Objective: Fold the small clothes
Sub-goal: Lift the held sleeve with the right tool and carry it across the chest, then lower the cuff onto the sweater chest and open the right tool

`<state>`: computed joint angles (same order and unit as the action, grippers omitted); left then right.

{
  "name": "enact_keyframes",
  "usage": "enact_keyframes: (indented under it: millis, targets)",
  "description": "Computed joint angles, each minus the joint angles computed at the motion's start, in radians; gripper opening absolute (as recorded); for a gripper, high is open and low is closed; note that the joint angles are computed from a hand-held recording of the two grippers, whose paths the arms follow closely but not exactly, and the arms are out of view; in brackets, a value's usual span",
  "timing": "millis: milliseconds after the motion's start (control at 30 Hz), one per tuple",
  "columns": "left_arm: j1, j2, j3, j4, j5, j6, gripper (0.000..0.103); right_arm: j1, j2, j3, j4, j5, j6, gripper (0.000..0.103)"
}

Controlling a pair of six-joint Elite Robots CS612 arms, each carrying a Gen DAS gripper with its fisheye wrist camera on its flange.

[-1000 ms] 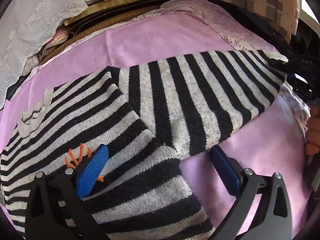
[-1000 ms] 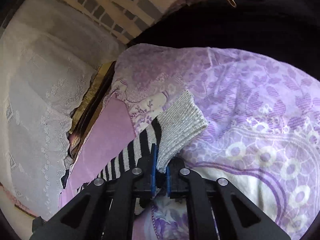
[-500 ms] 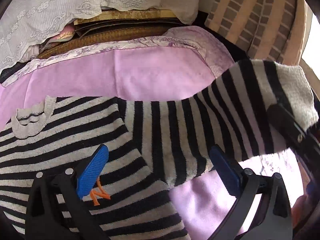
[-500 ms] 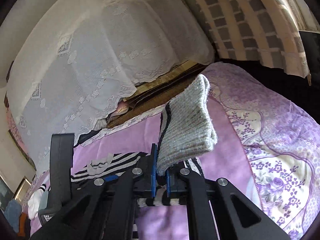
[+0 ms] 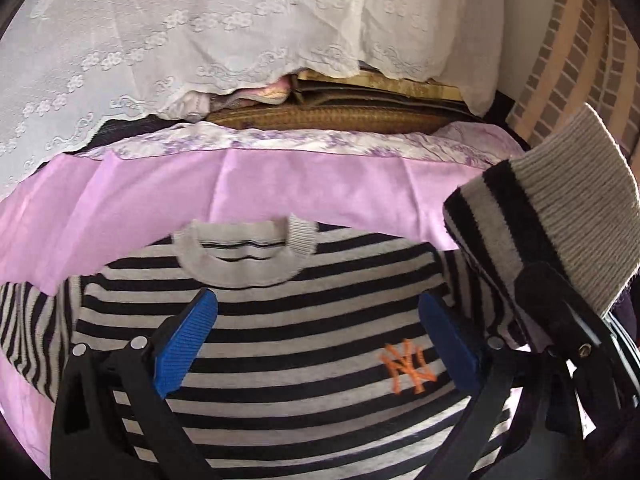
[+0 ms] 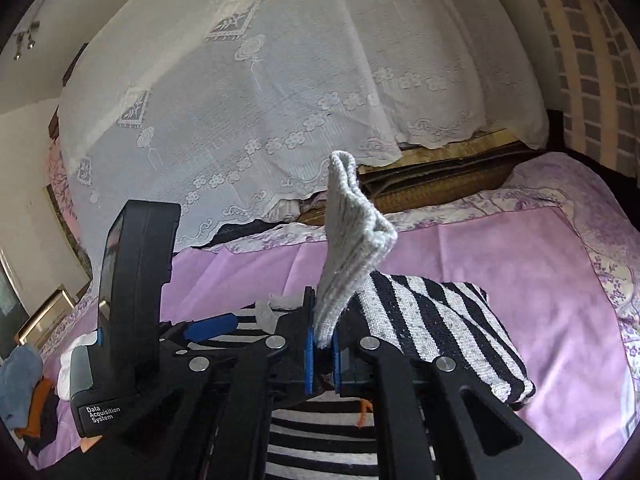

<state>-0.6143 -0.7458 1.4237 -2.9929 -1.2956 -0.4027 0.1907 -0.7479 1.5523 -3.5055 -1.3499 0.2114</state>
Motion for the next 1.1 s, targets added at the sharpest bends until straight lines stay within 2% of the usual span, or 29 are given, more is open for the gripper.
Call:
enact_keyframes:
  millis: [200, 400, 433, 500, 533, 600, 667, 733, 833, 900, 967, 1067, 1100]
  targets:
    - [0.064, -0.022, 0.071, -0.020, 0.024, -0.053, 0.098, 0.067, 0.054, -0.126, 0.160, 0.013, -0.053, 0.008]
    - [0.118, -0.003, 0.102, 0.031, 0.034, -0.098, 0.099, 0.127, 0.132, -0.247, 0.342, -0.047, -0.105, 0.010]
    - [0.125, 0.002, 0.103, 0.051, 0.038, -0.106, 0.098, 0.133, 0.144, -0.261, 0.372, -0.060, -0.113, 0.015]
    - [0.132, 0.013, 0.099, 0.118, 0.076, -0.122, 0.098, 0.139, 0.157, -0.276, 0.430, -0.079, -0.121, 0.035]
    - [0.136, 0.015, 0.103, 0.129, 0.078, -0.127, 0.098, 0.138, 0.158, -0.273, 0.440, -0.072, -0.114, 0.049]
    - [0.155, 0.008, 0.127, 0.079, 0.015, -0.138, 0.098, 0.126, 0.145, -0.245, 0.415, -0.020, -0.096, 0.051]
    - [0.169, -0.005, 0.154, 0.020, -0.032, -0.163, 0.098, 0.112, 0.121, -0.198, 0.344, 0.024, -0.081, 0.051]
    - [0.177, -0.018, 0.176, -0.027, -0.067, -0.185, 0.098, 0.103, 0.095, -0.153, 0.260, 0.008, -0.088, 0.051]
    - [0.174, -0.037, 0.197, -0.092, -0.114, -0.188, 0.098, 0.084, 0.066, -0.120, 0.226, -0.055, -0.097, 0.051]
    - [0.160, -0.046, 0.203, -0.138, -0.130, -0.149, 0.098, 0.066, 0.056, -0.106, 0.230, -0.092, -0.082, 0.046]
    - [0.141, -0.047, 0.185, -0.128, -0.148, -0.082, 0.098, 0.044, 0.051, -0.092, 0.255, -0.100, -0.059, 0.033]
    - [0.116, -0.025, 0.136, -0.052, -0.187, 0.002, 0.098, 0.008, 0.055, -0.079, 0.330, -0.058, -0.006, 0.028]
    - [0.108, -0.012, 0.115, -0.011, -0.178, 0.025, 0.098, 0.001, 0.057, -0.080, 0.378, -0.070, 0.007, 0.028]
